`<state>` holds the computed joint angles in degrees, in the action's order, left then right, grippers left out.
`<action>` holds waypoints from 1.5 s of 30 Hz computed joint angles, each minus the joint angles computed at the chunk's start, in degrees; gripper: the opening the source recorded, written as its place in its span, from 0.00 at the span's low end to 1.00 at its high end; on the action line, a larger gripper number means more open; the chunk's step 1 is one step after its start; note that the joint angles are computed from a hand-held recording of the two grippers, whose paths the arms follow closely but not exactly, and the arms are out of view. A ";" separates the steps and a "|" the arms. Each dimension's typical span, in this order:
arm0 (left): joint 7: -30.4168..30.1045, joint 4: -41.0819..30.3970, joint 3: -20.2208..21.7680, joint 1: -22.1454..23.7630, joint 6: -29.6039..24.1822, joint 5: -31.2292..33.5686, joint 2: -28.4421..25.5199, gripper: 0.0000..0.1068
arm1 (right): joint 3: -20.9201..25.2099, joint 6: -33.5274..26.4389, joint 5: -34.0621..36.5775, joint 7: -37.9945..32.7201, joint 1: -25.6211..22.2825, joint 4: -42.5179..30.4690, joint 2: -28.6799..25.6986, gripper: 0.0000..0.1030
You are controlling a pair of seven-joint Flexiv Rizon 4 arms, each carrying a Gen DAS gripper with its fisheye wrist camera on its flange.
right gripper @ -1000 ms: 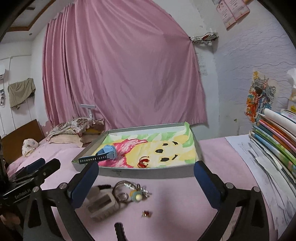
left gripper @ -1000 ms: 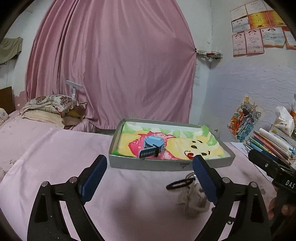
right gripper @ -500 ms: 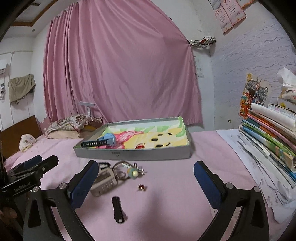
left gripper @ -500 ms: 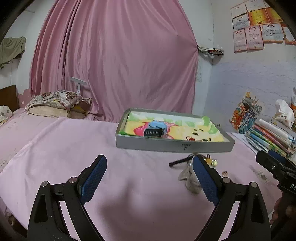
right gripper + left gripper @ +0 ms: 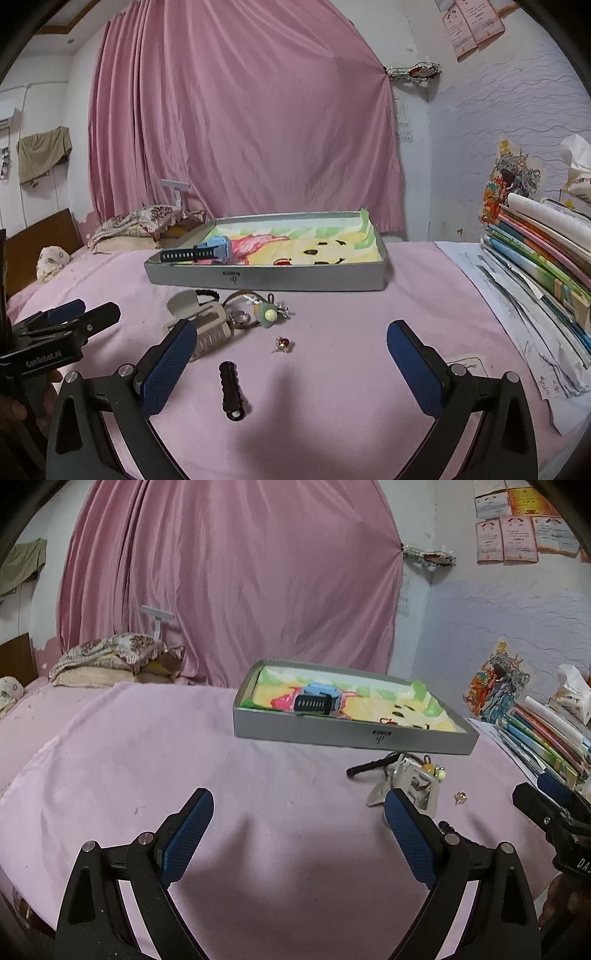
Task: Organize jewelry
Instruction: 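Withdraw both tools from the tray toward the remaining items, then grasp the black beaded stick with right tool while left tool grasps the beige clip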
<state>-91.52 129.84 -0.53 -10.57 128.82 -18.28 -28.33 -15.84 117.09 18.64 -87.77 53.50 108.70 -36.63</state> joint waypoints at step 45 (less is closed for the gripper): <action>-8.69 -9.37 -32.30 34.72 -21.70 25.89 -3.16 0.55 | 11.31 -13.13 -26.94 13.87 -13.97 -1.11 -0.64 0.10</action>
<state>-100.22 120.46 -32.83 24.15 107.12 7.60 -31.48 -4.53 103.96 -8.30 -73.90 39.53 107.59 -37.27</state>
